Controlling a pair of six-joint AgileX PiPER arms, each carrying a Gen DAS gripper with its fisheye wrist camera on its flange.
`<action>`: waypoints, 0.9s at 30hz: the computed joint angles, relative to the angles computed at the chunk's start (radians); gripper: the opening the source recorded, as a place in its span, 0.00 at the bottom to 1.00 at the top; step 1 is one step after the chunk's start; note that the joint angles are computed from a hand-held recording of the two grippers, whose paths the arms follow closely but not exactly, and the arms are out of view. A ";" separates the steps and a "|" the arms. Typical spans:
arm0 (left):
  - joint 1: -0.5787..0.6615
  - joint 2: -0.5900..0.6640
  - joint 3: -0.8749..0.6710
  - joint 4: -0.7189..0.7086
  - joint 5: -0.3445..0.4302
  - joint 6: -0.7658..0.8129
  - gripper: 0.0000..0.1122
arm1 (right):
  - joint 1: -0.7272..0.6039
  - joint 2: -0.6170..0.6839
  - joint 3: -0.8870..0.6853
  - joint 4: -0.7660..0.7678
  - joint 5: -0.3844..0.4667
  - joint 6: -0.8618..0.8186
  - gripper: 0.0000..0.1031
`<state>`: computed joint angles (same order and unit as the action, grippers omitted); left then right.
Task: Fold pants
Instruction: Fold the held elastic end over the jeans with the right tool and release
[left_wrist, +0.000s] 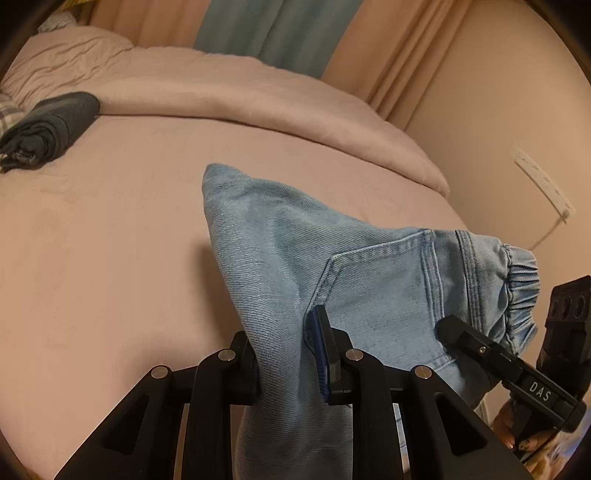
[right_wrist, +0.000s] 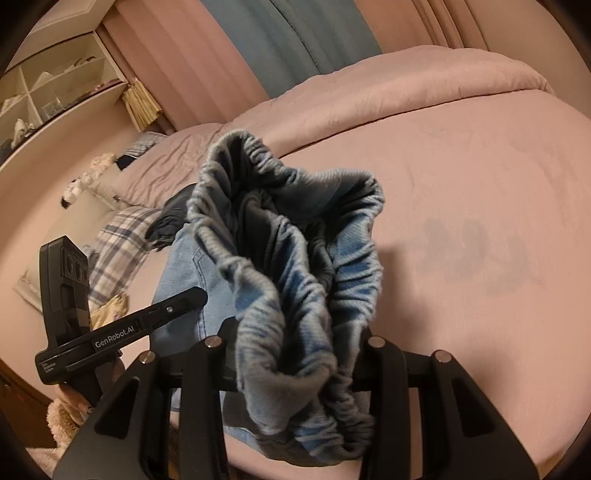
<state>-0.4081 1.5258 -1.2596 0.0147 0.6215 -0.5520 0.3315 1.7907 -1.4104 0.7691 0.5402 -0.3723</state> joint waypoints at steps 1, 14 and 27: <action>0.016 0.039 -0.039 -0.014 0.010 0.015 0.18 | 0.001 0.040 -0.049 -0.036 0.017 0.034 0.37; 0.059 0.202 -0.087 -0.020 0.019 -0.004 0.18 | 0.017 0.302 -0.338 -0.332 0.133 0.331 0.45; 0.077 0.101 0.029 -0.058 0.007 -0.032 0.23 | 0.085 0.313 -0.423 -0.654 0.230 0.664 0.67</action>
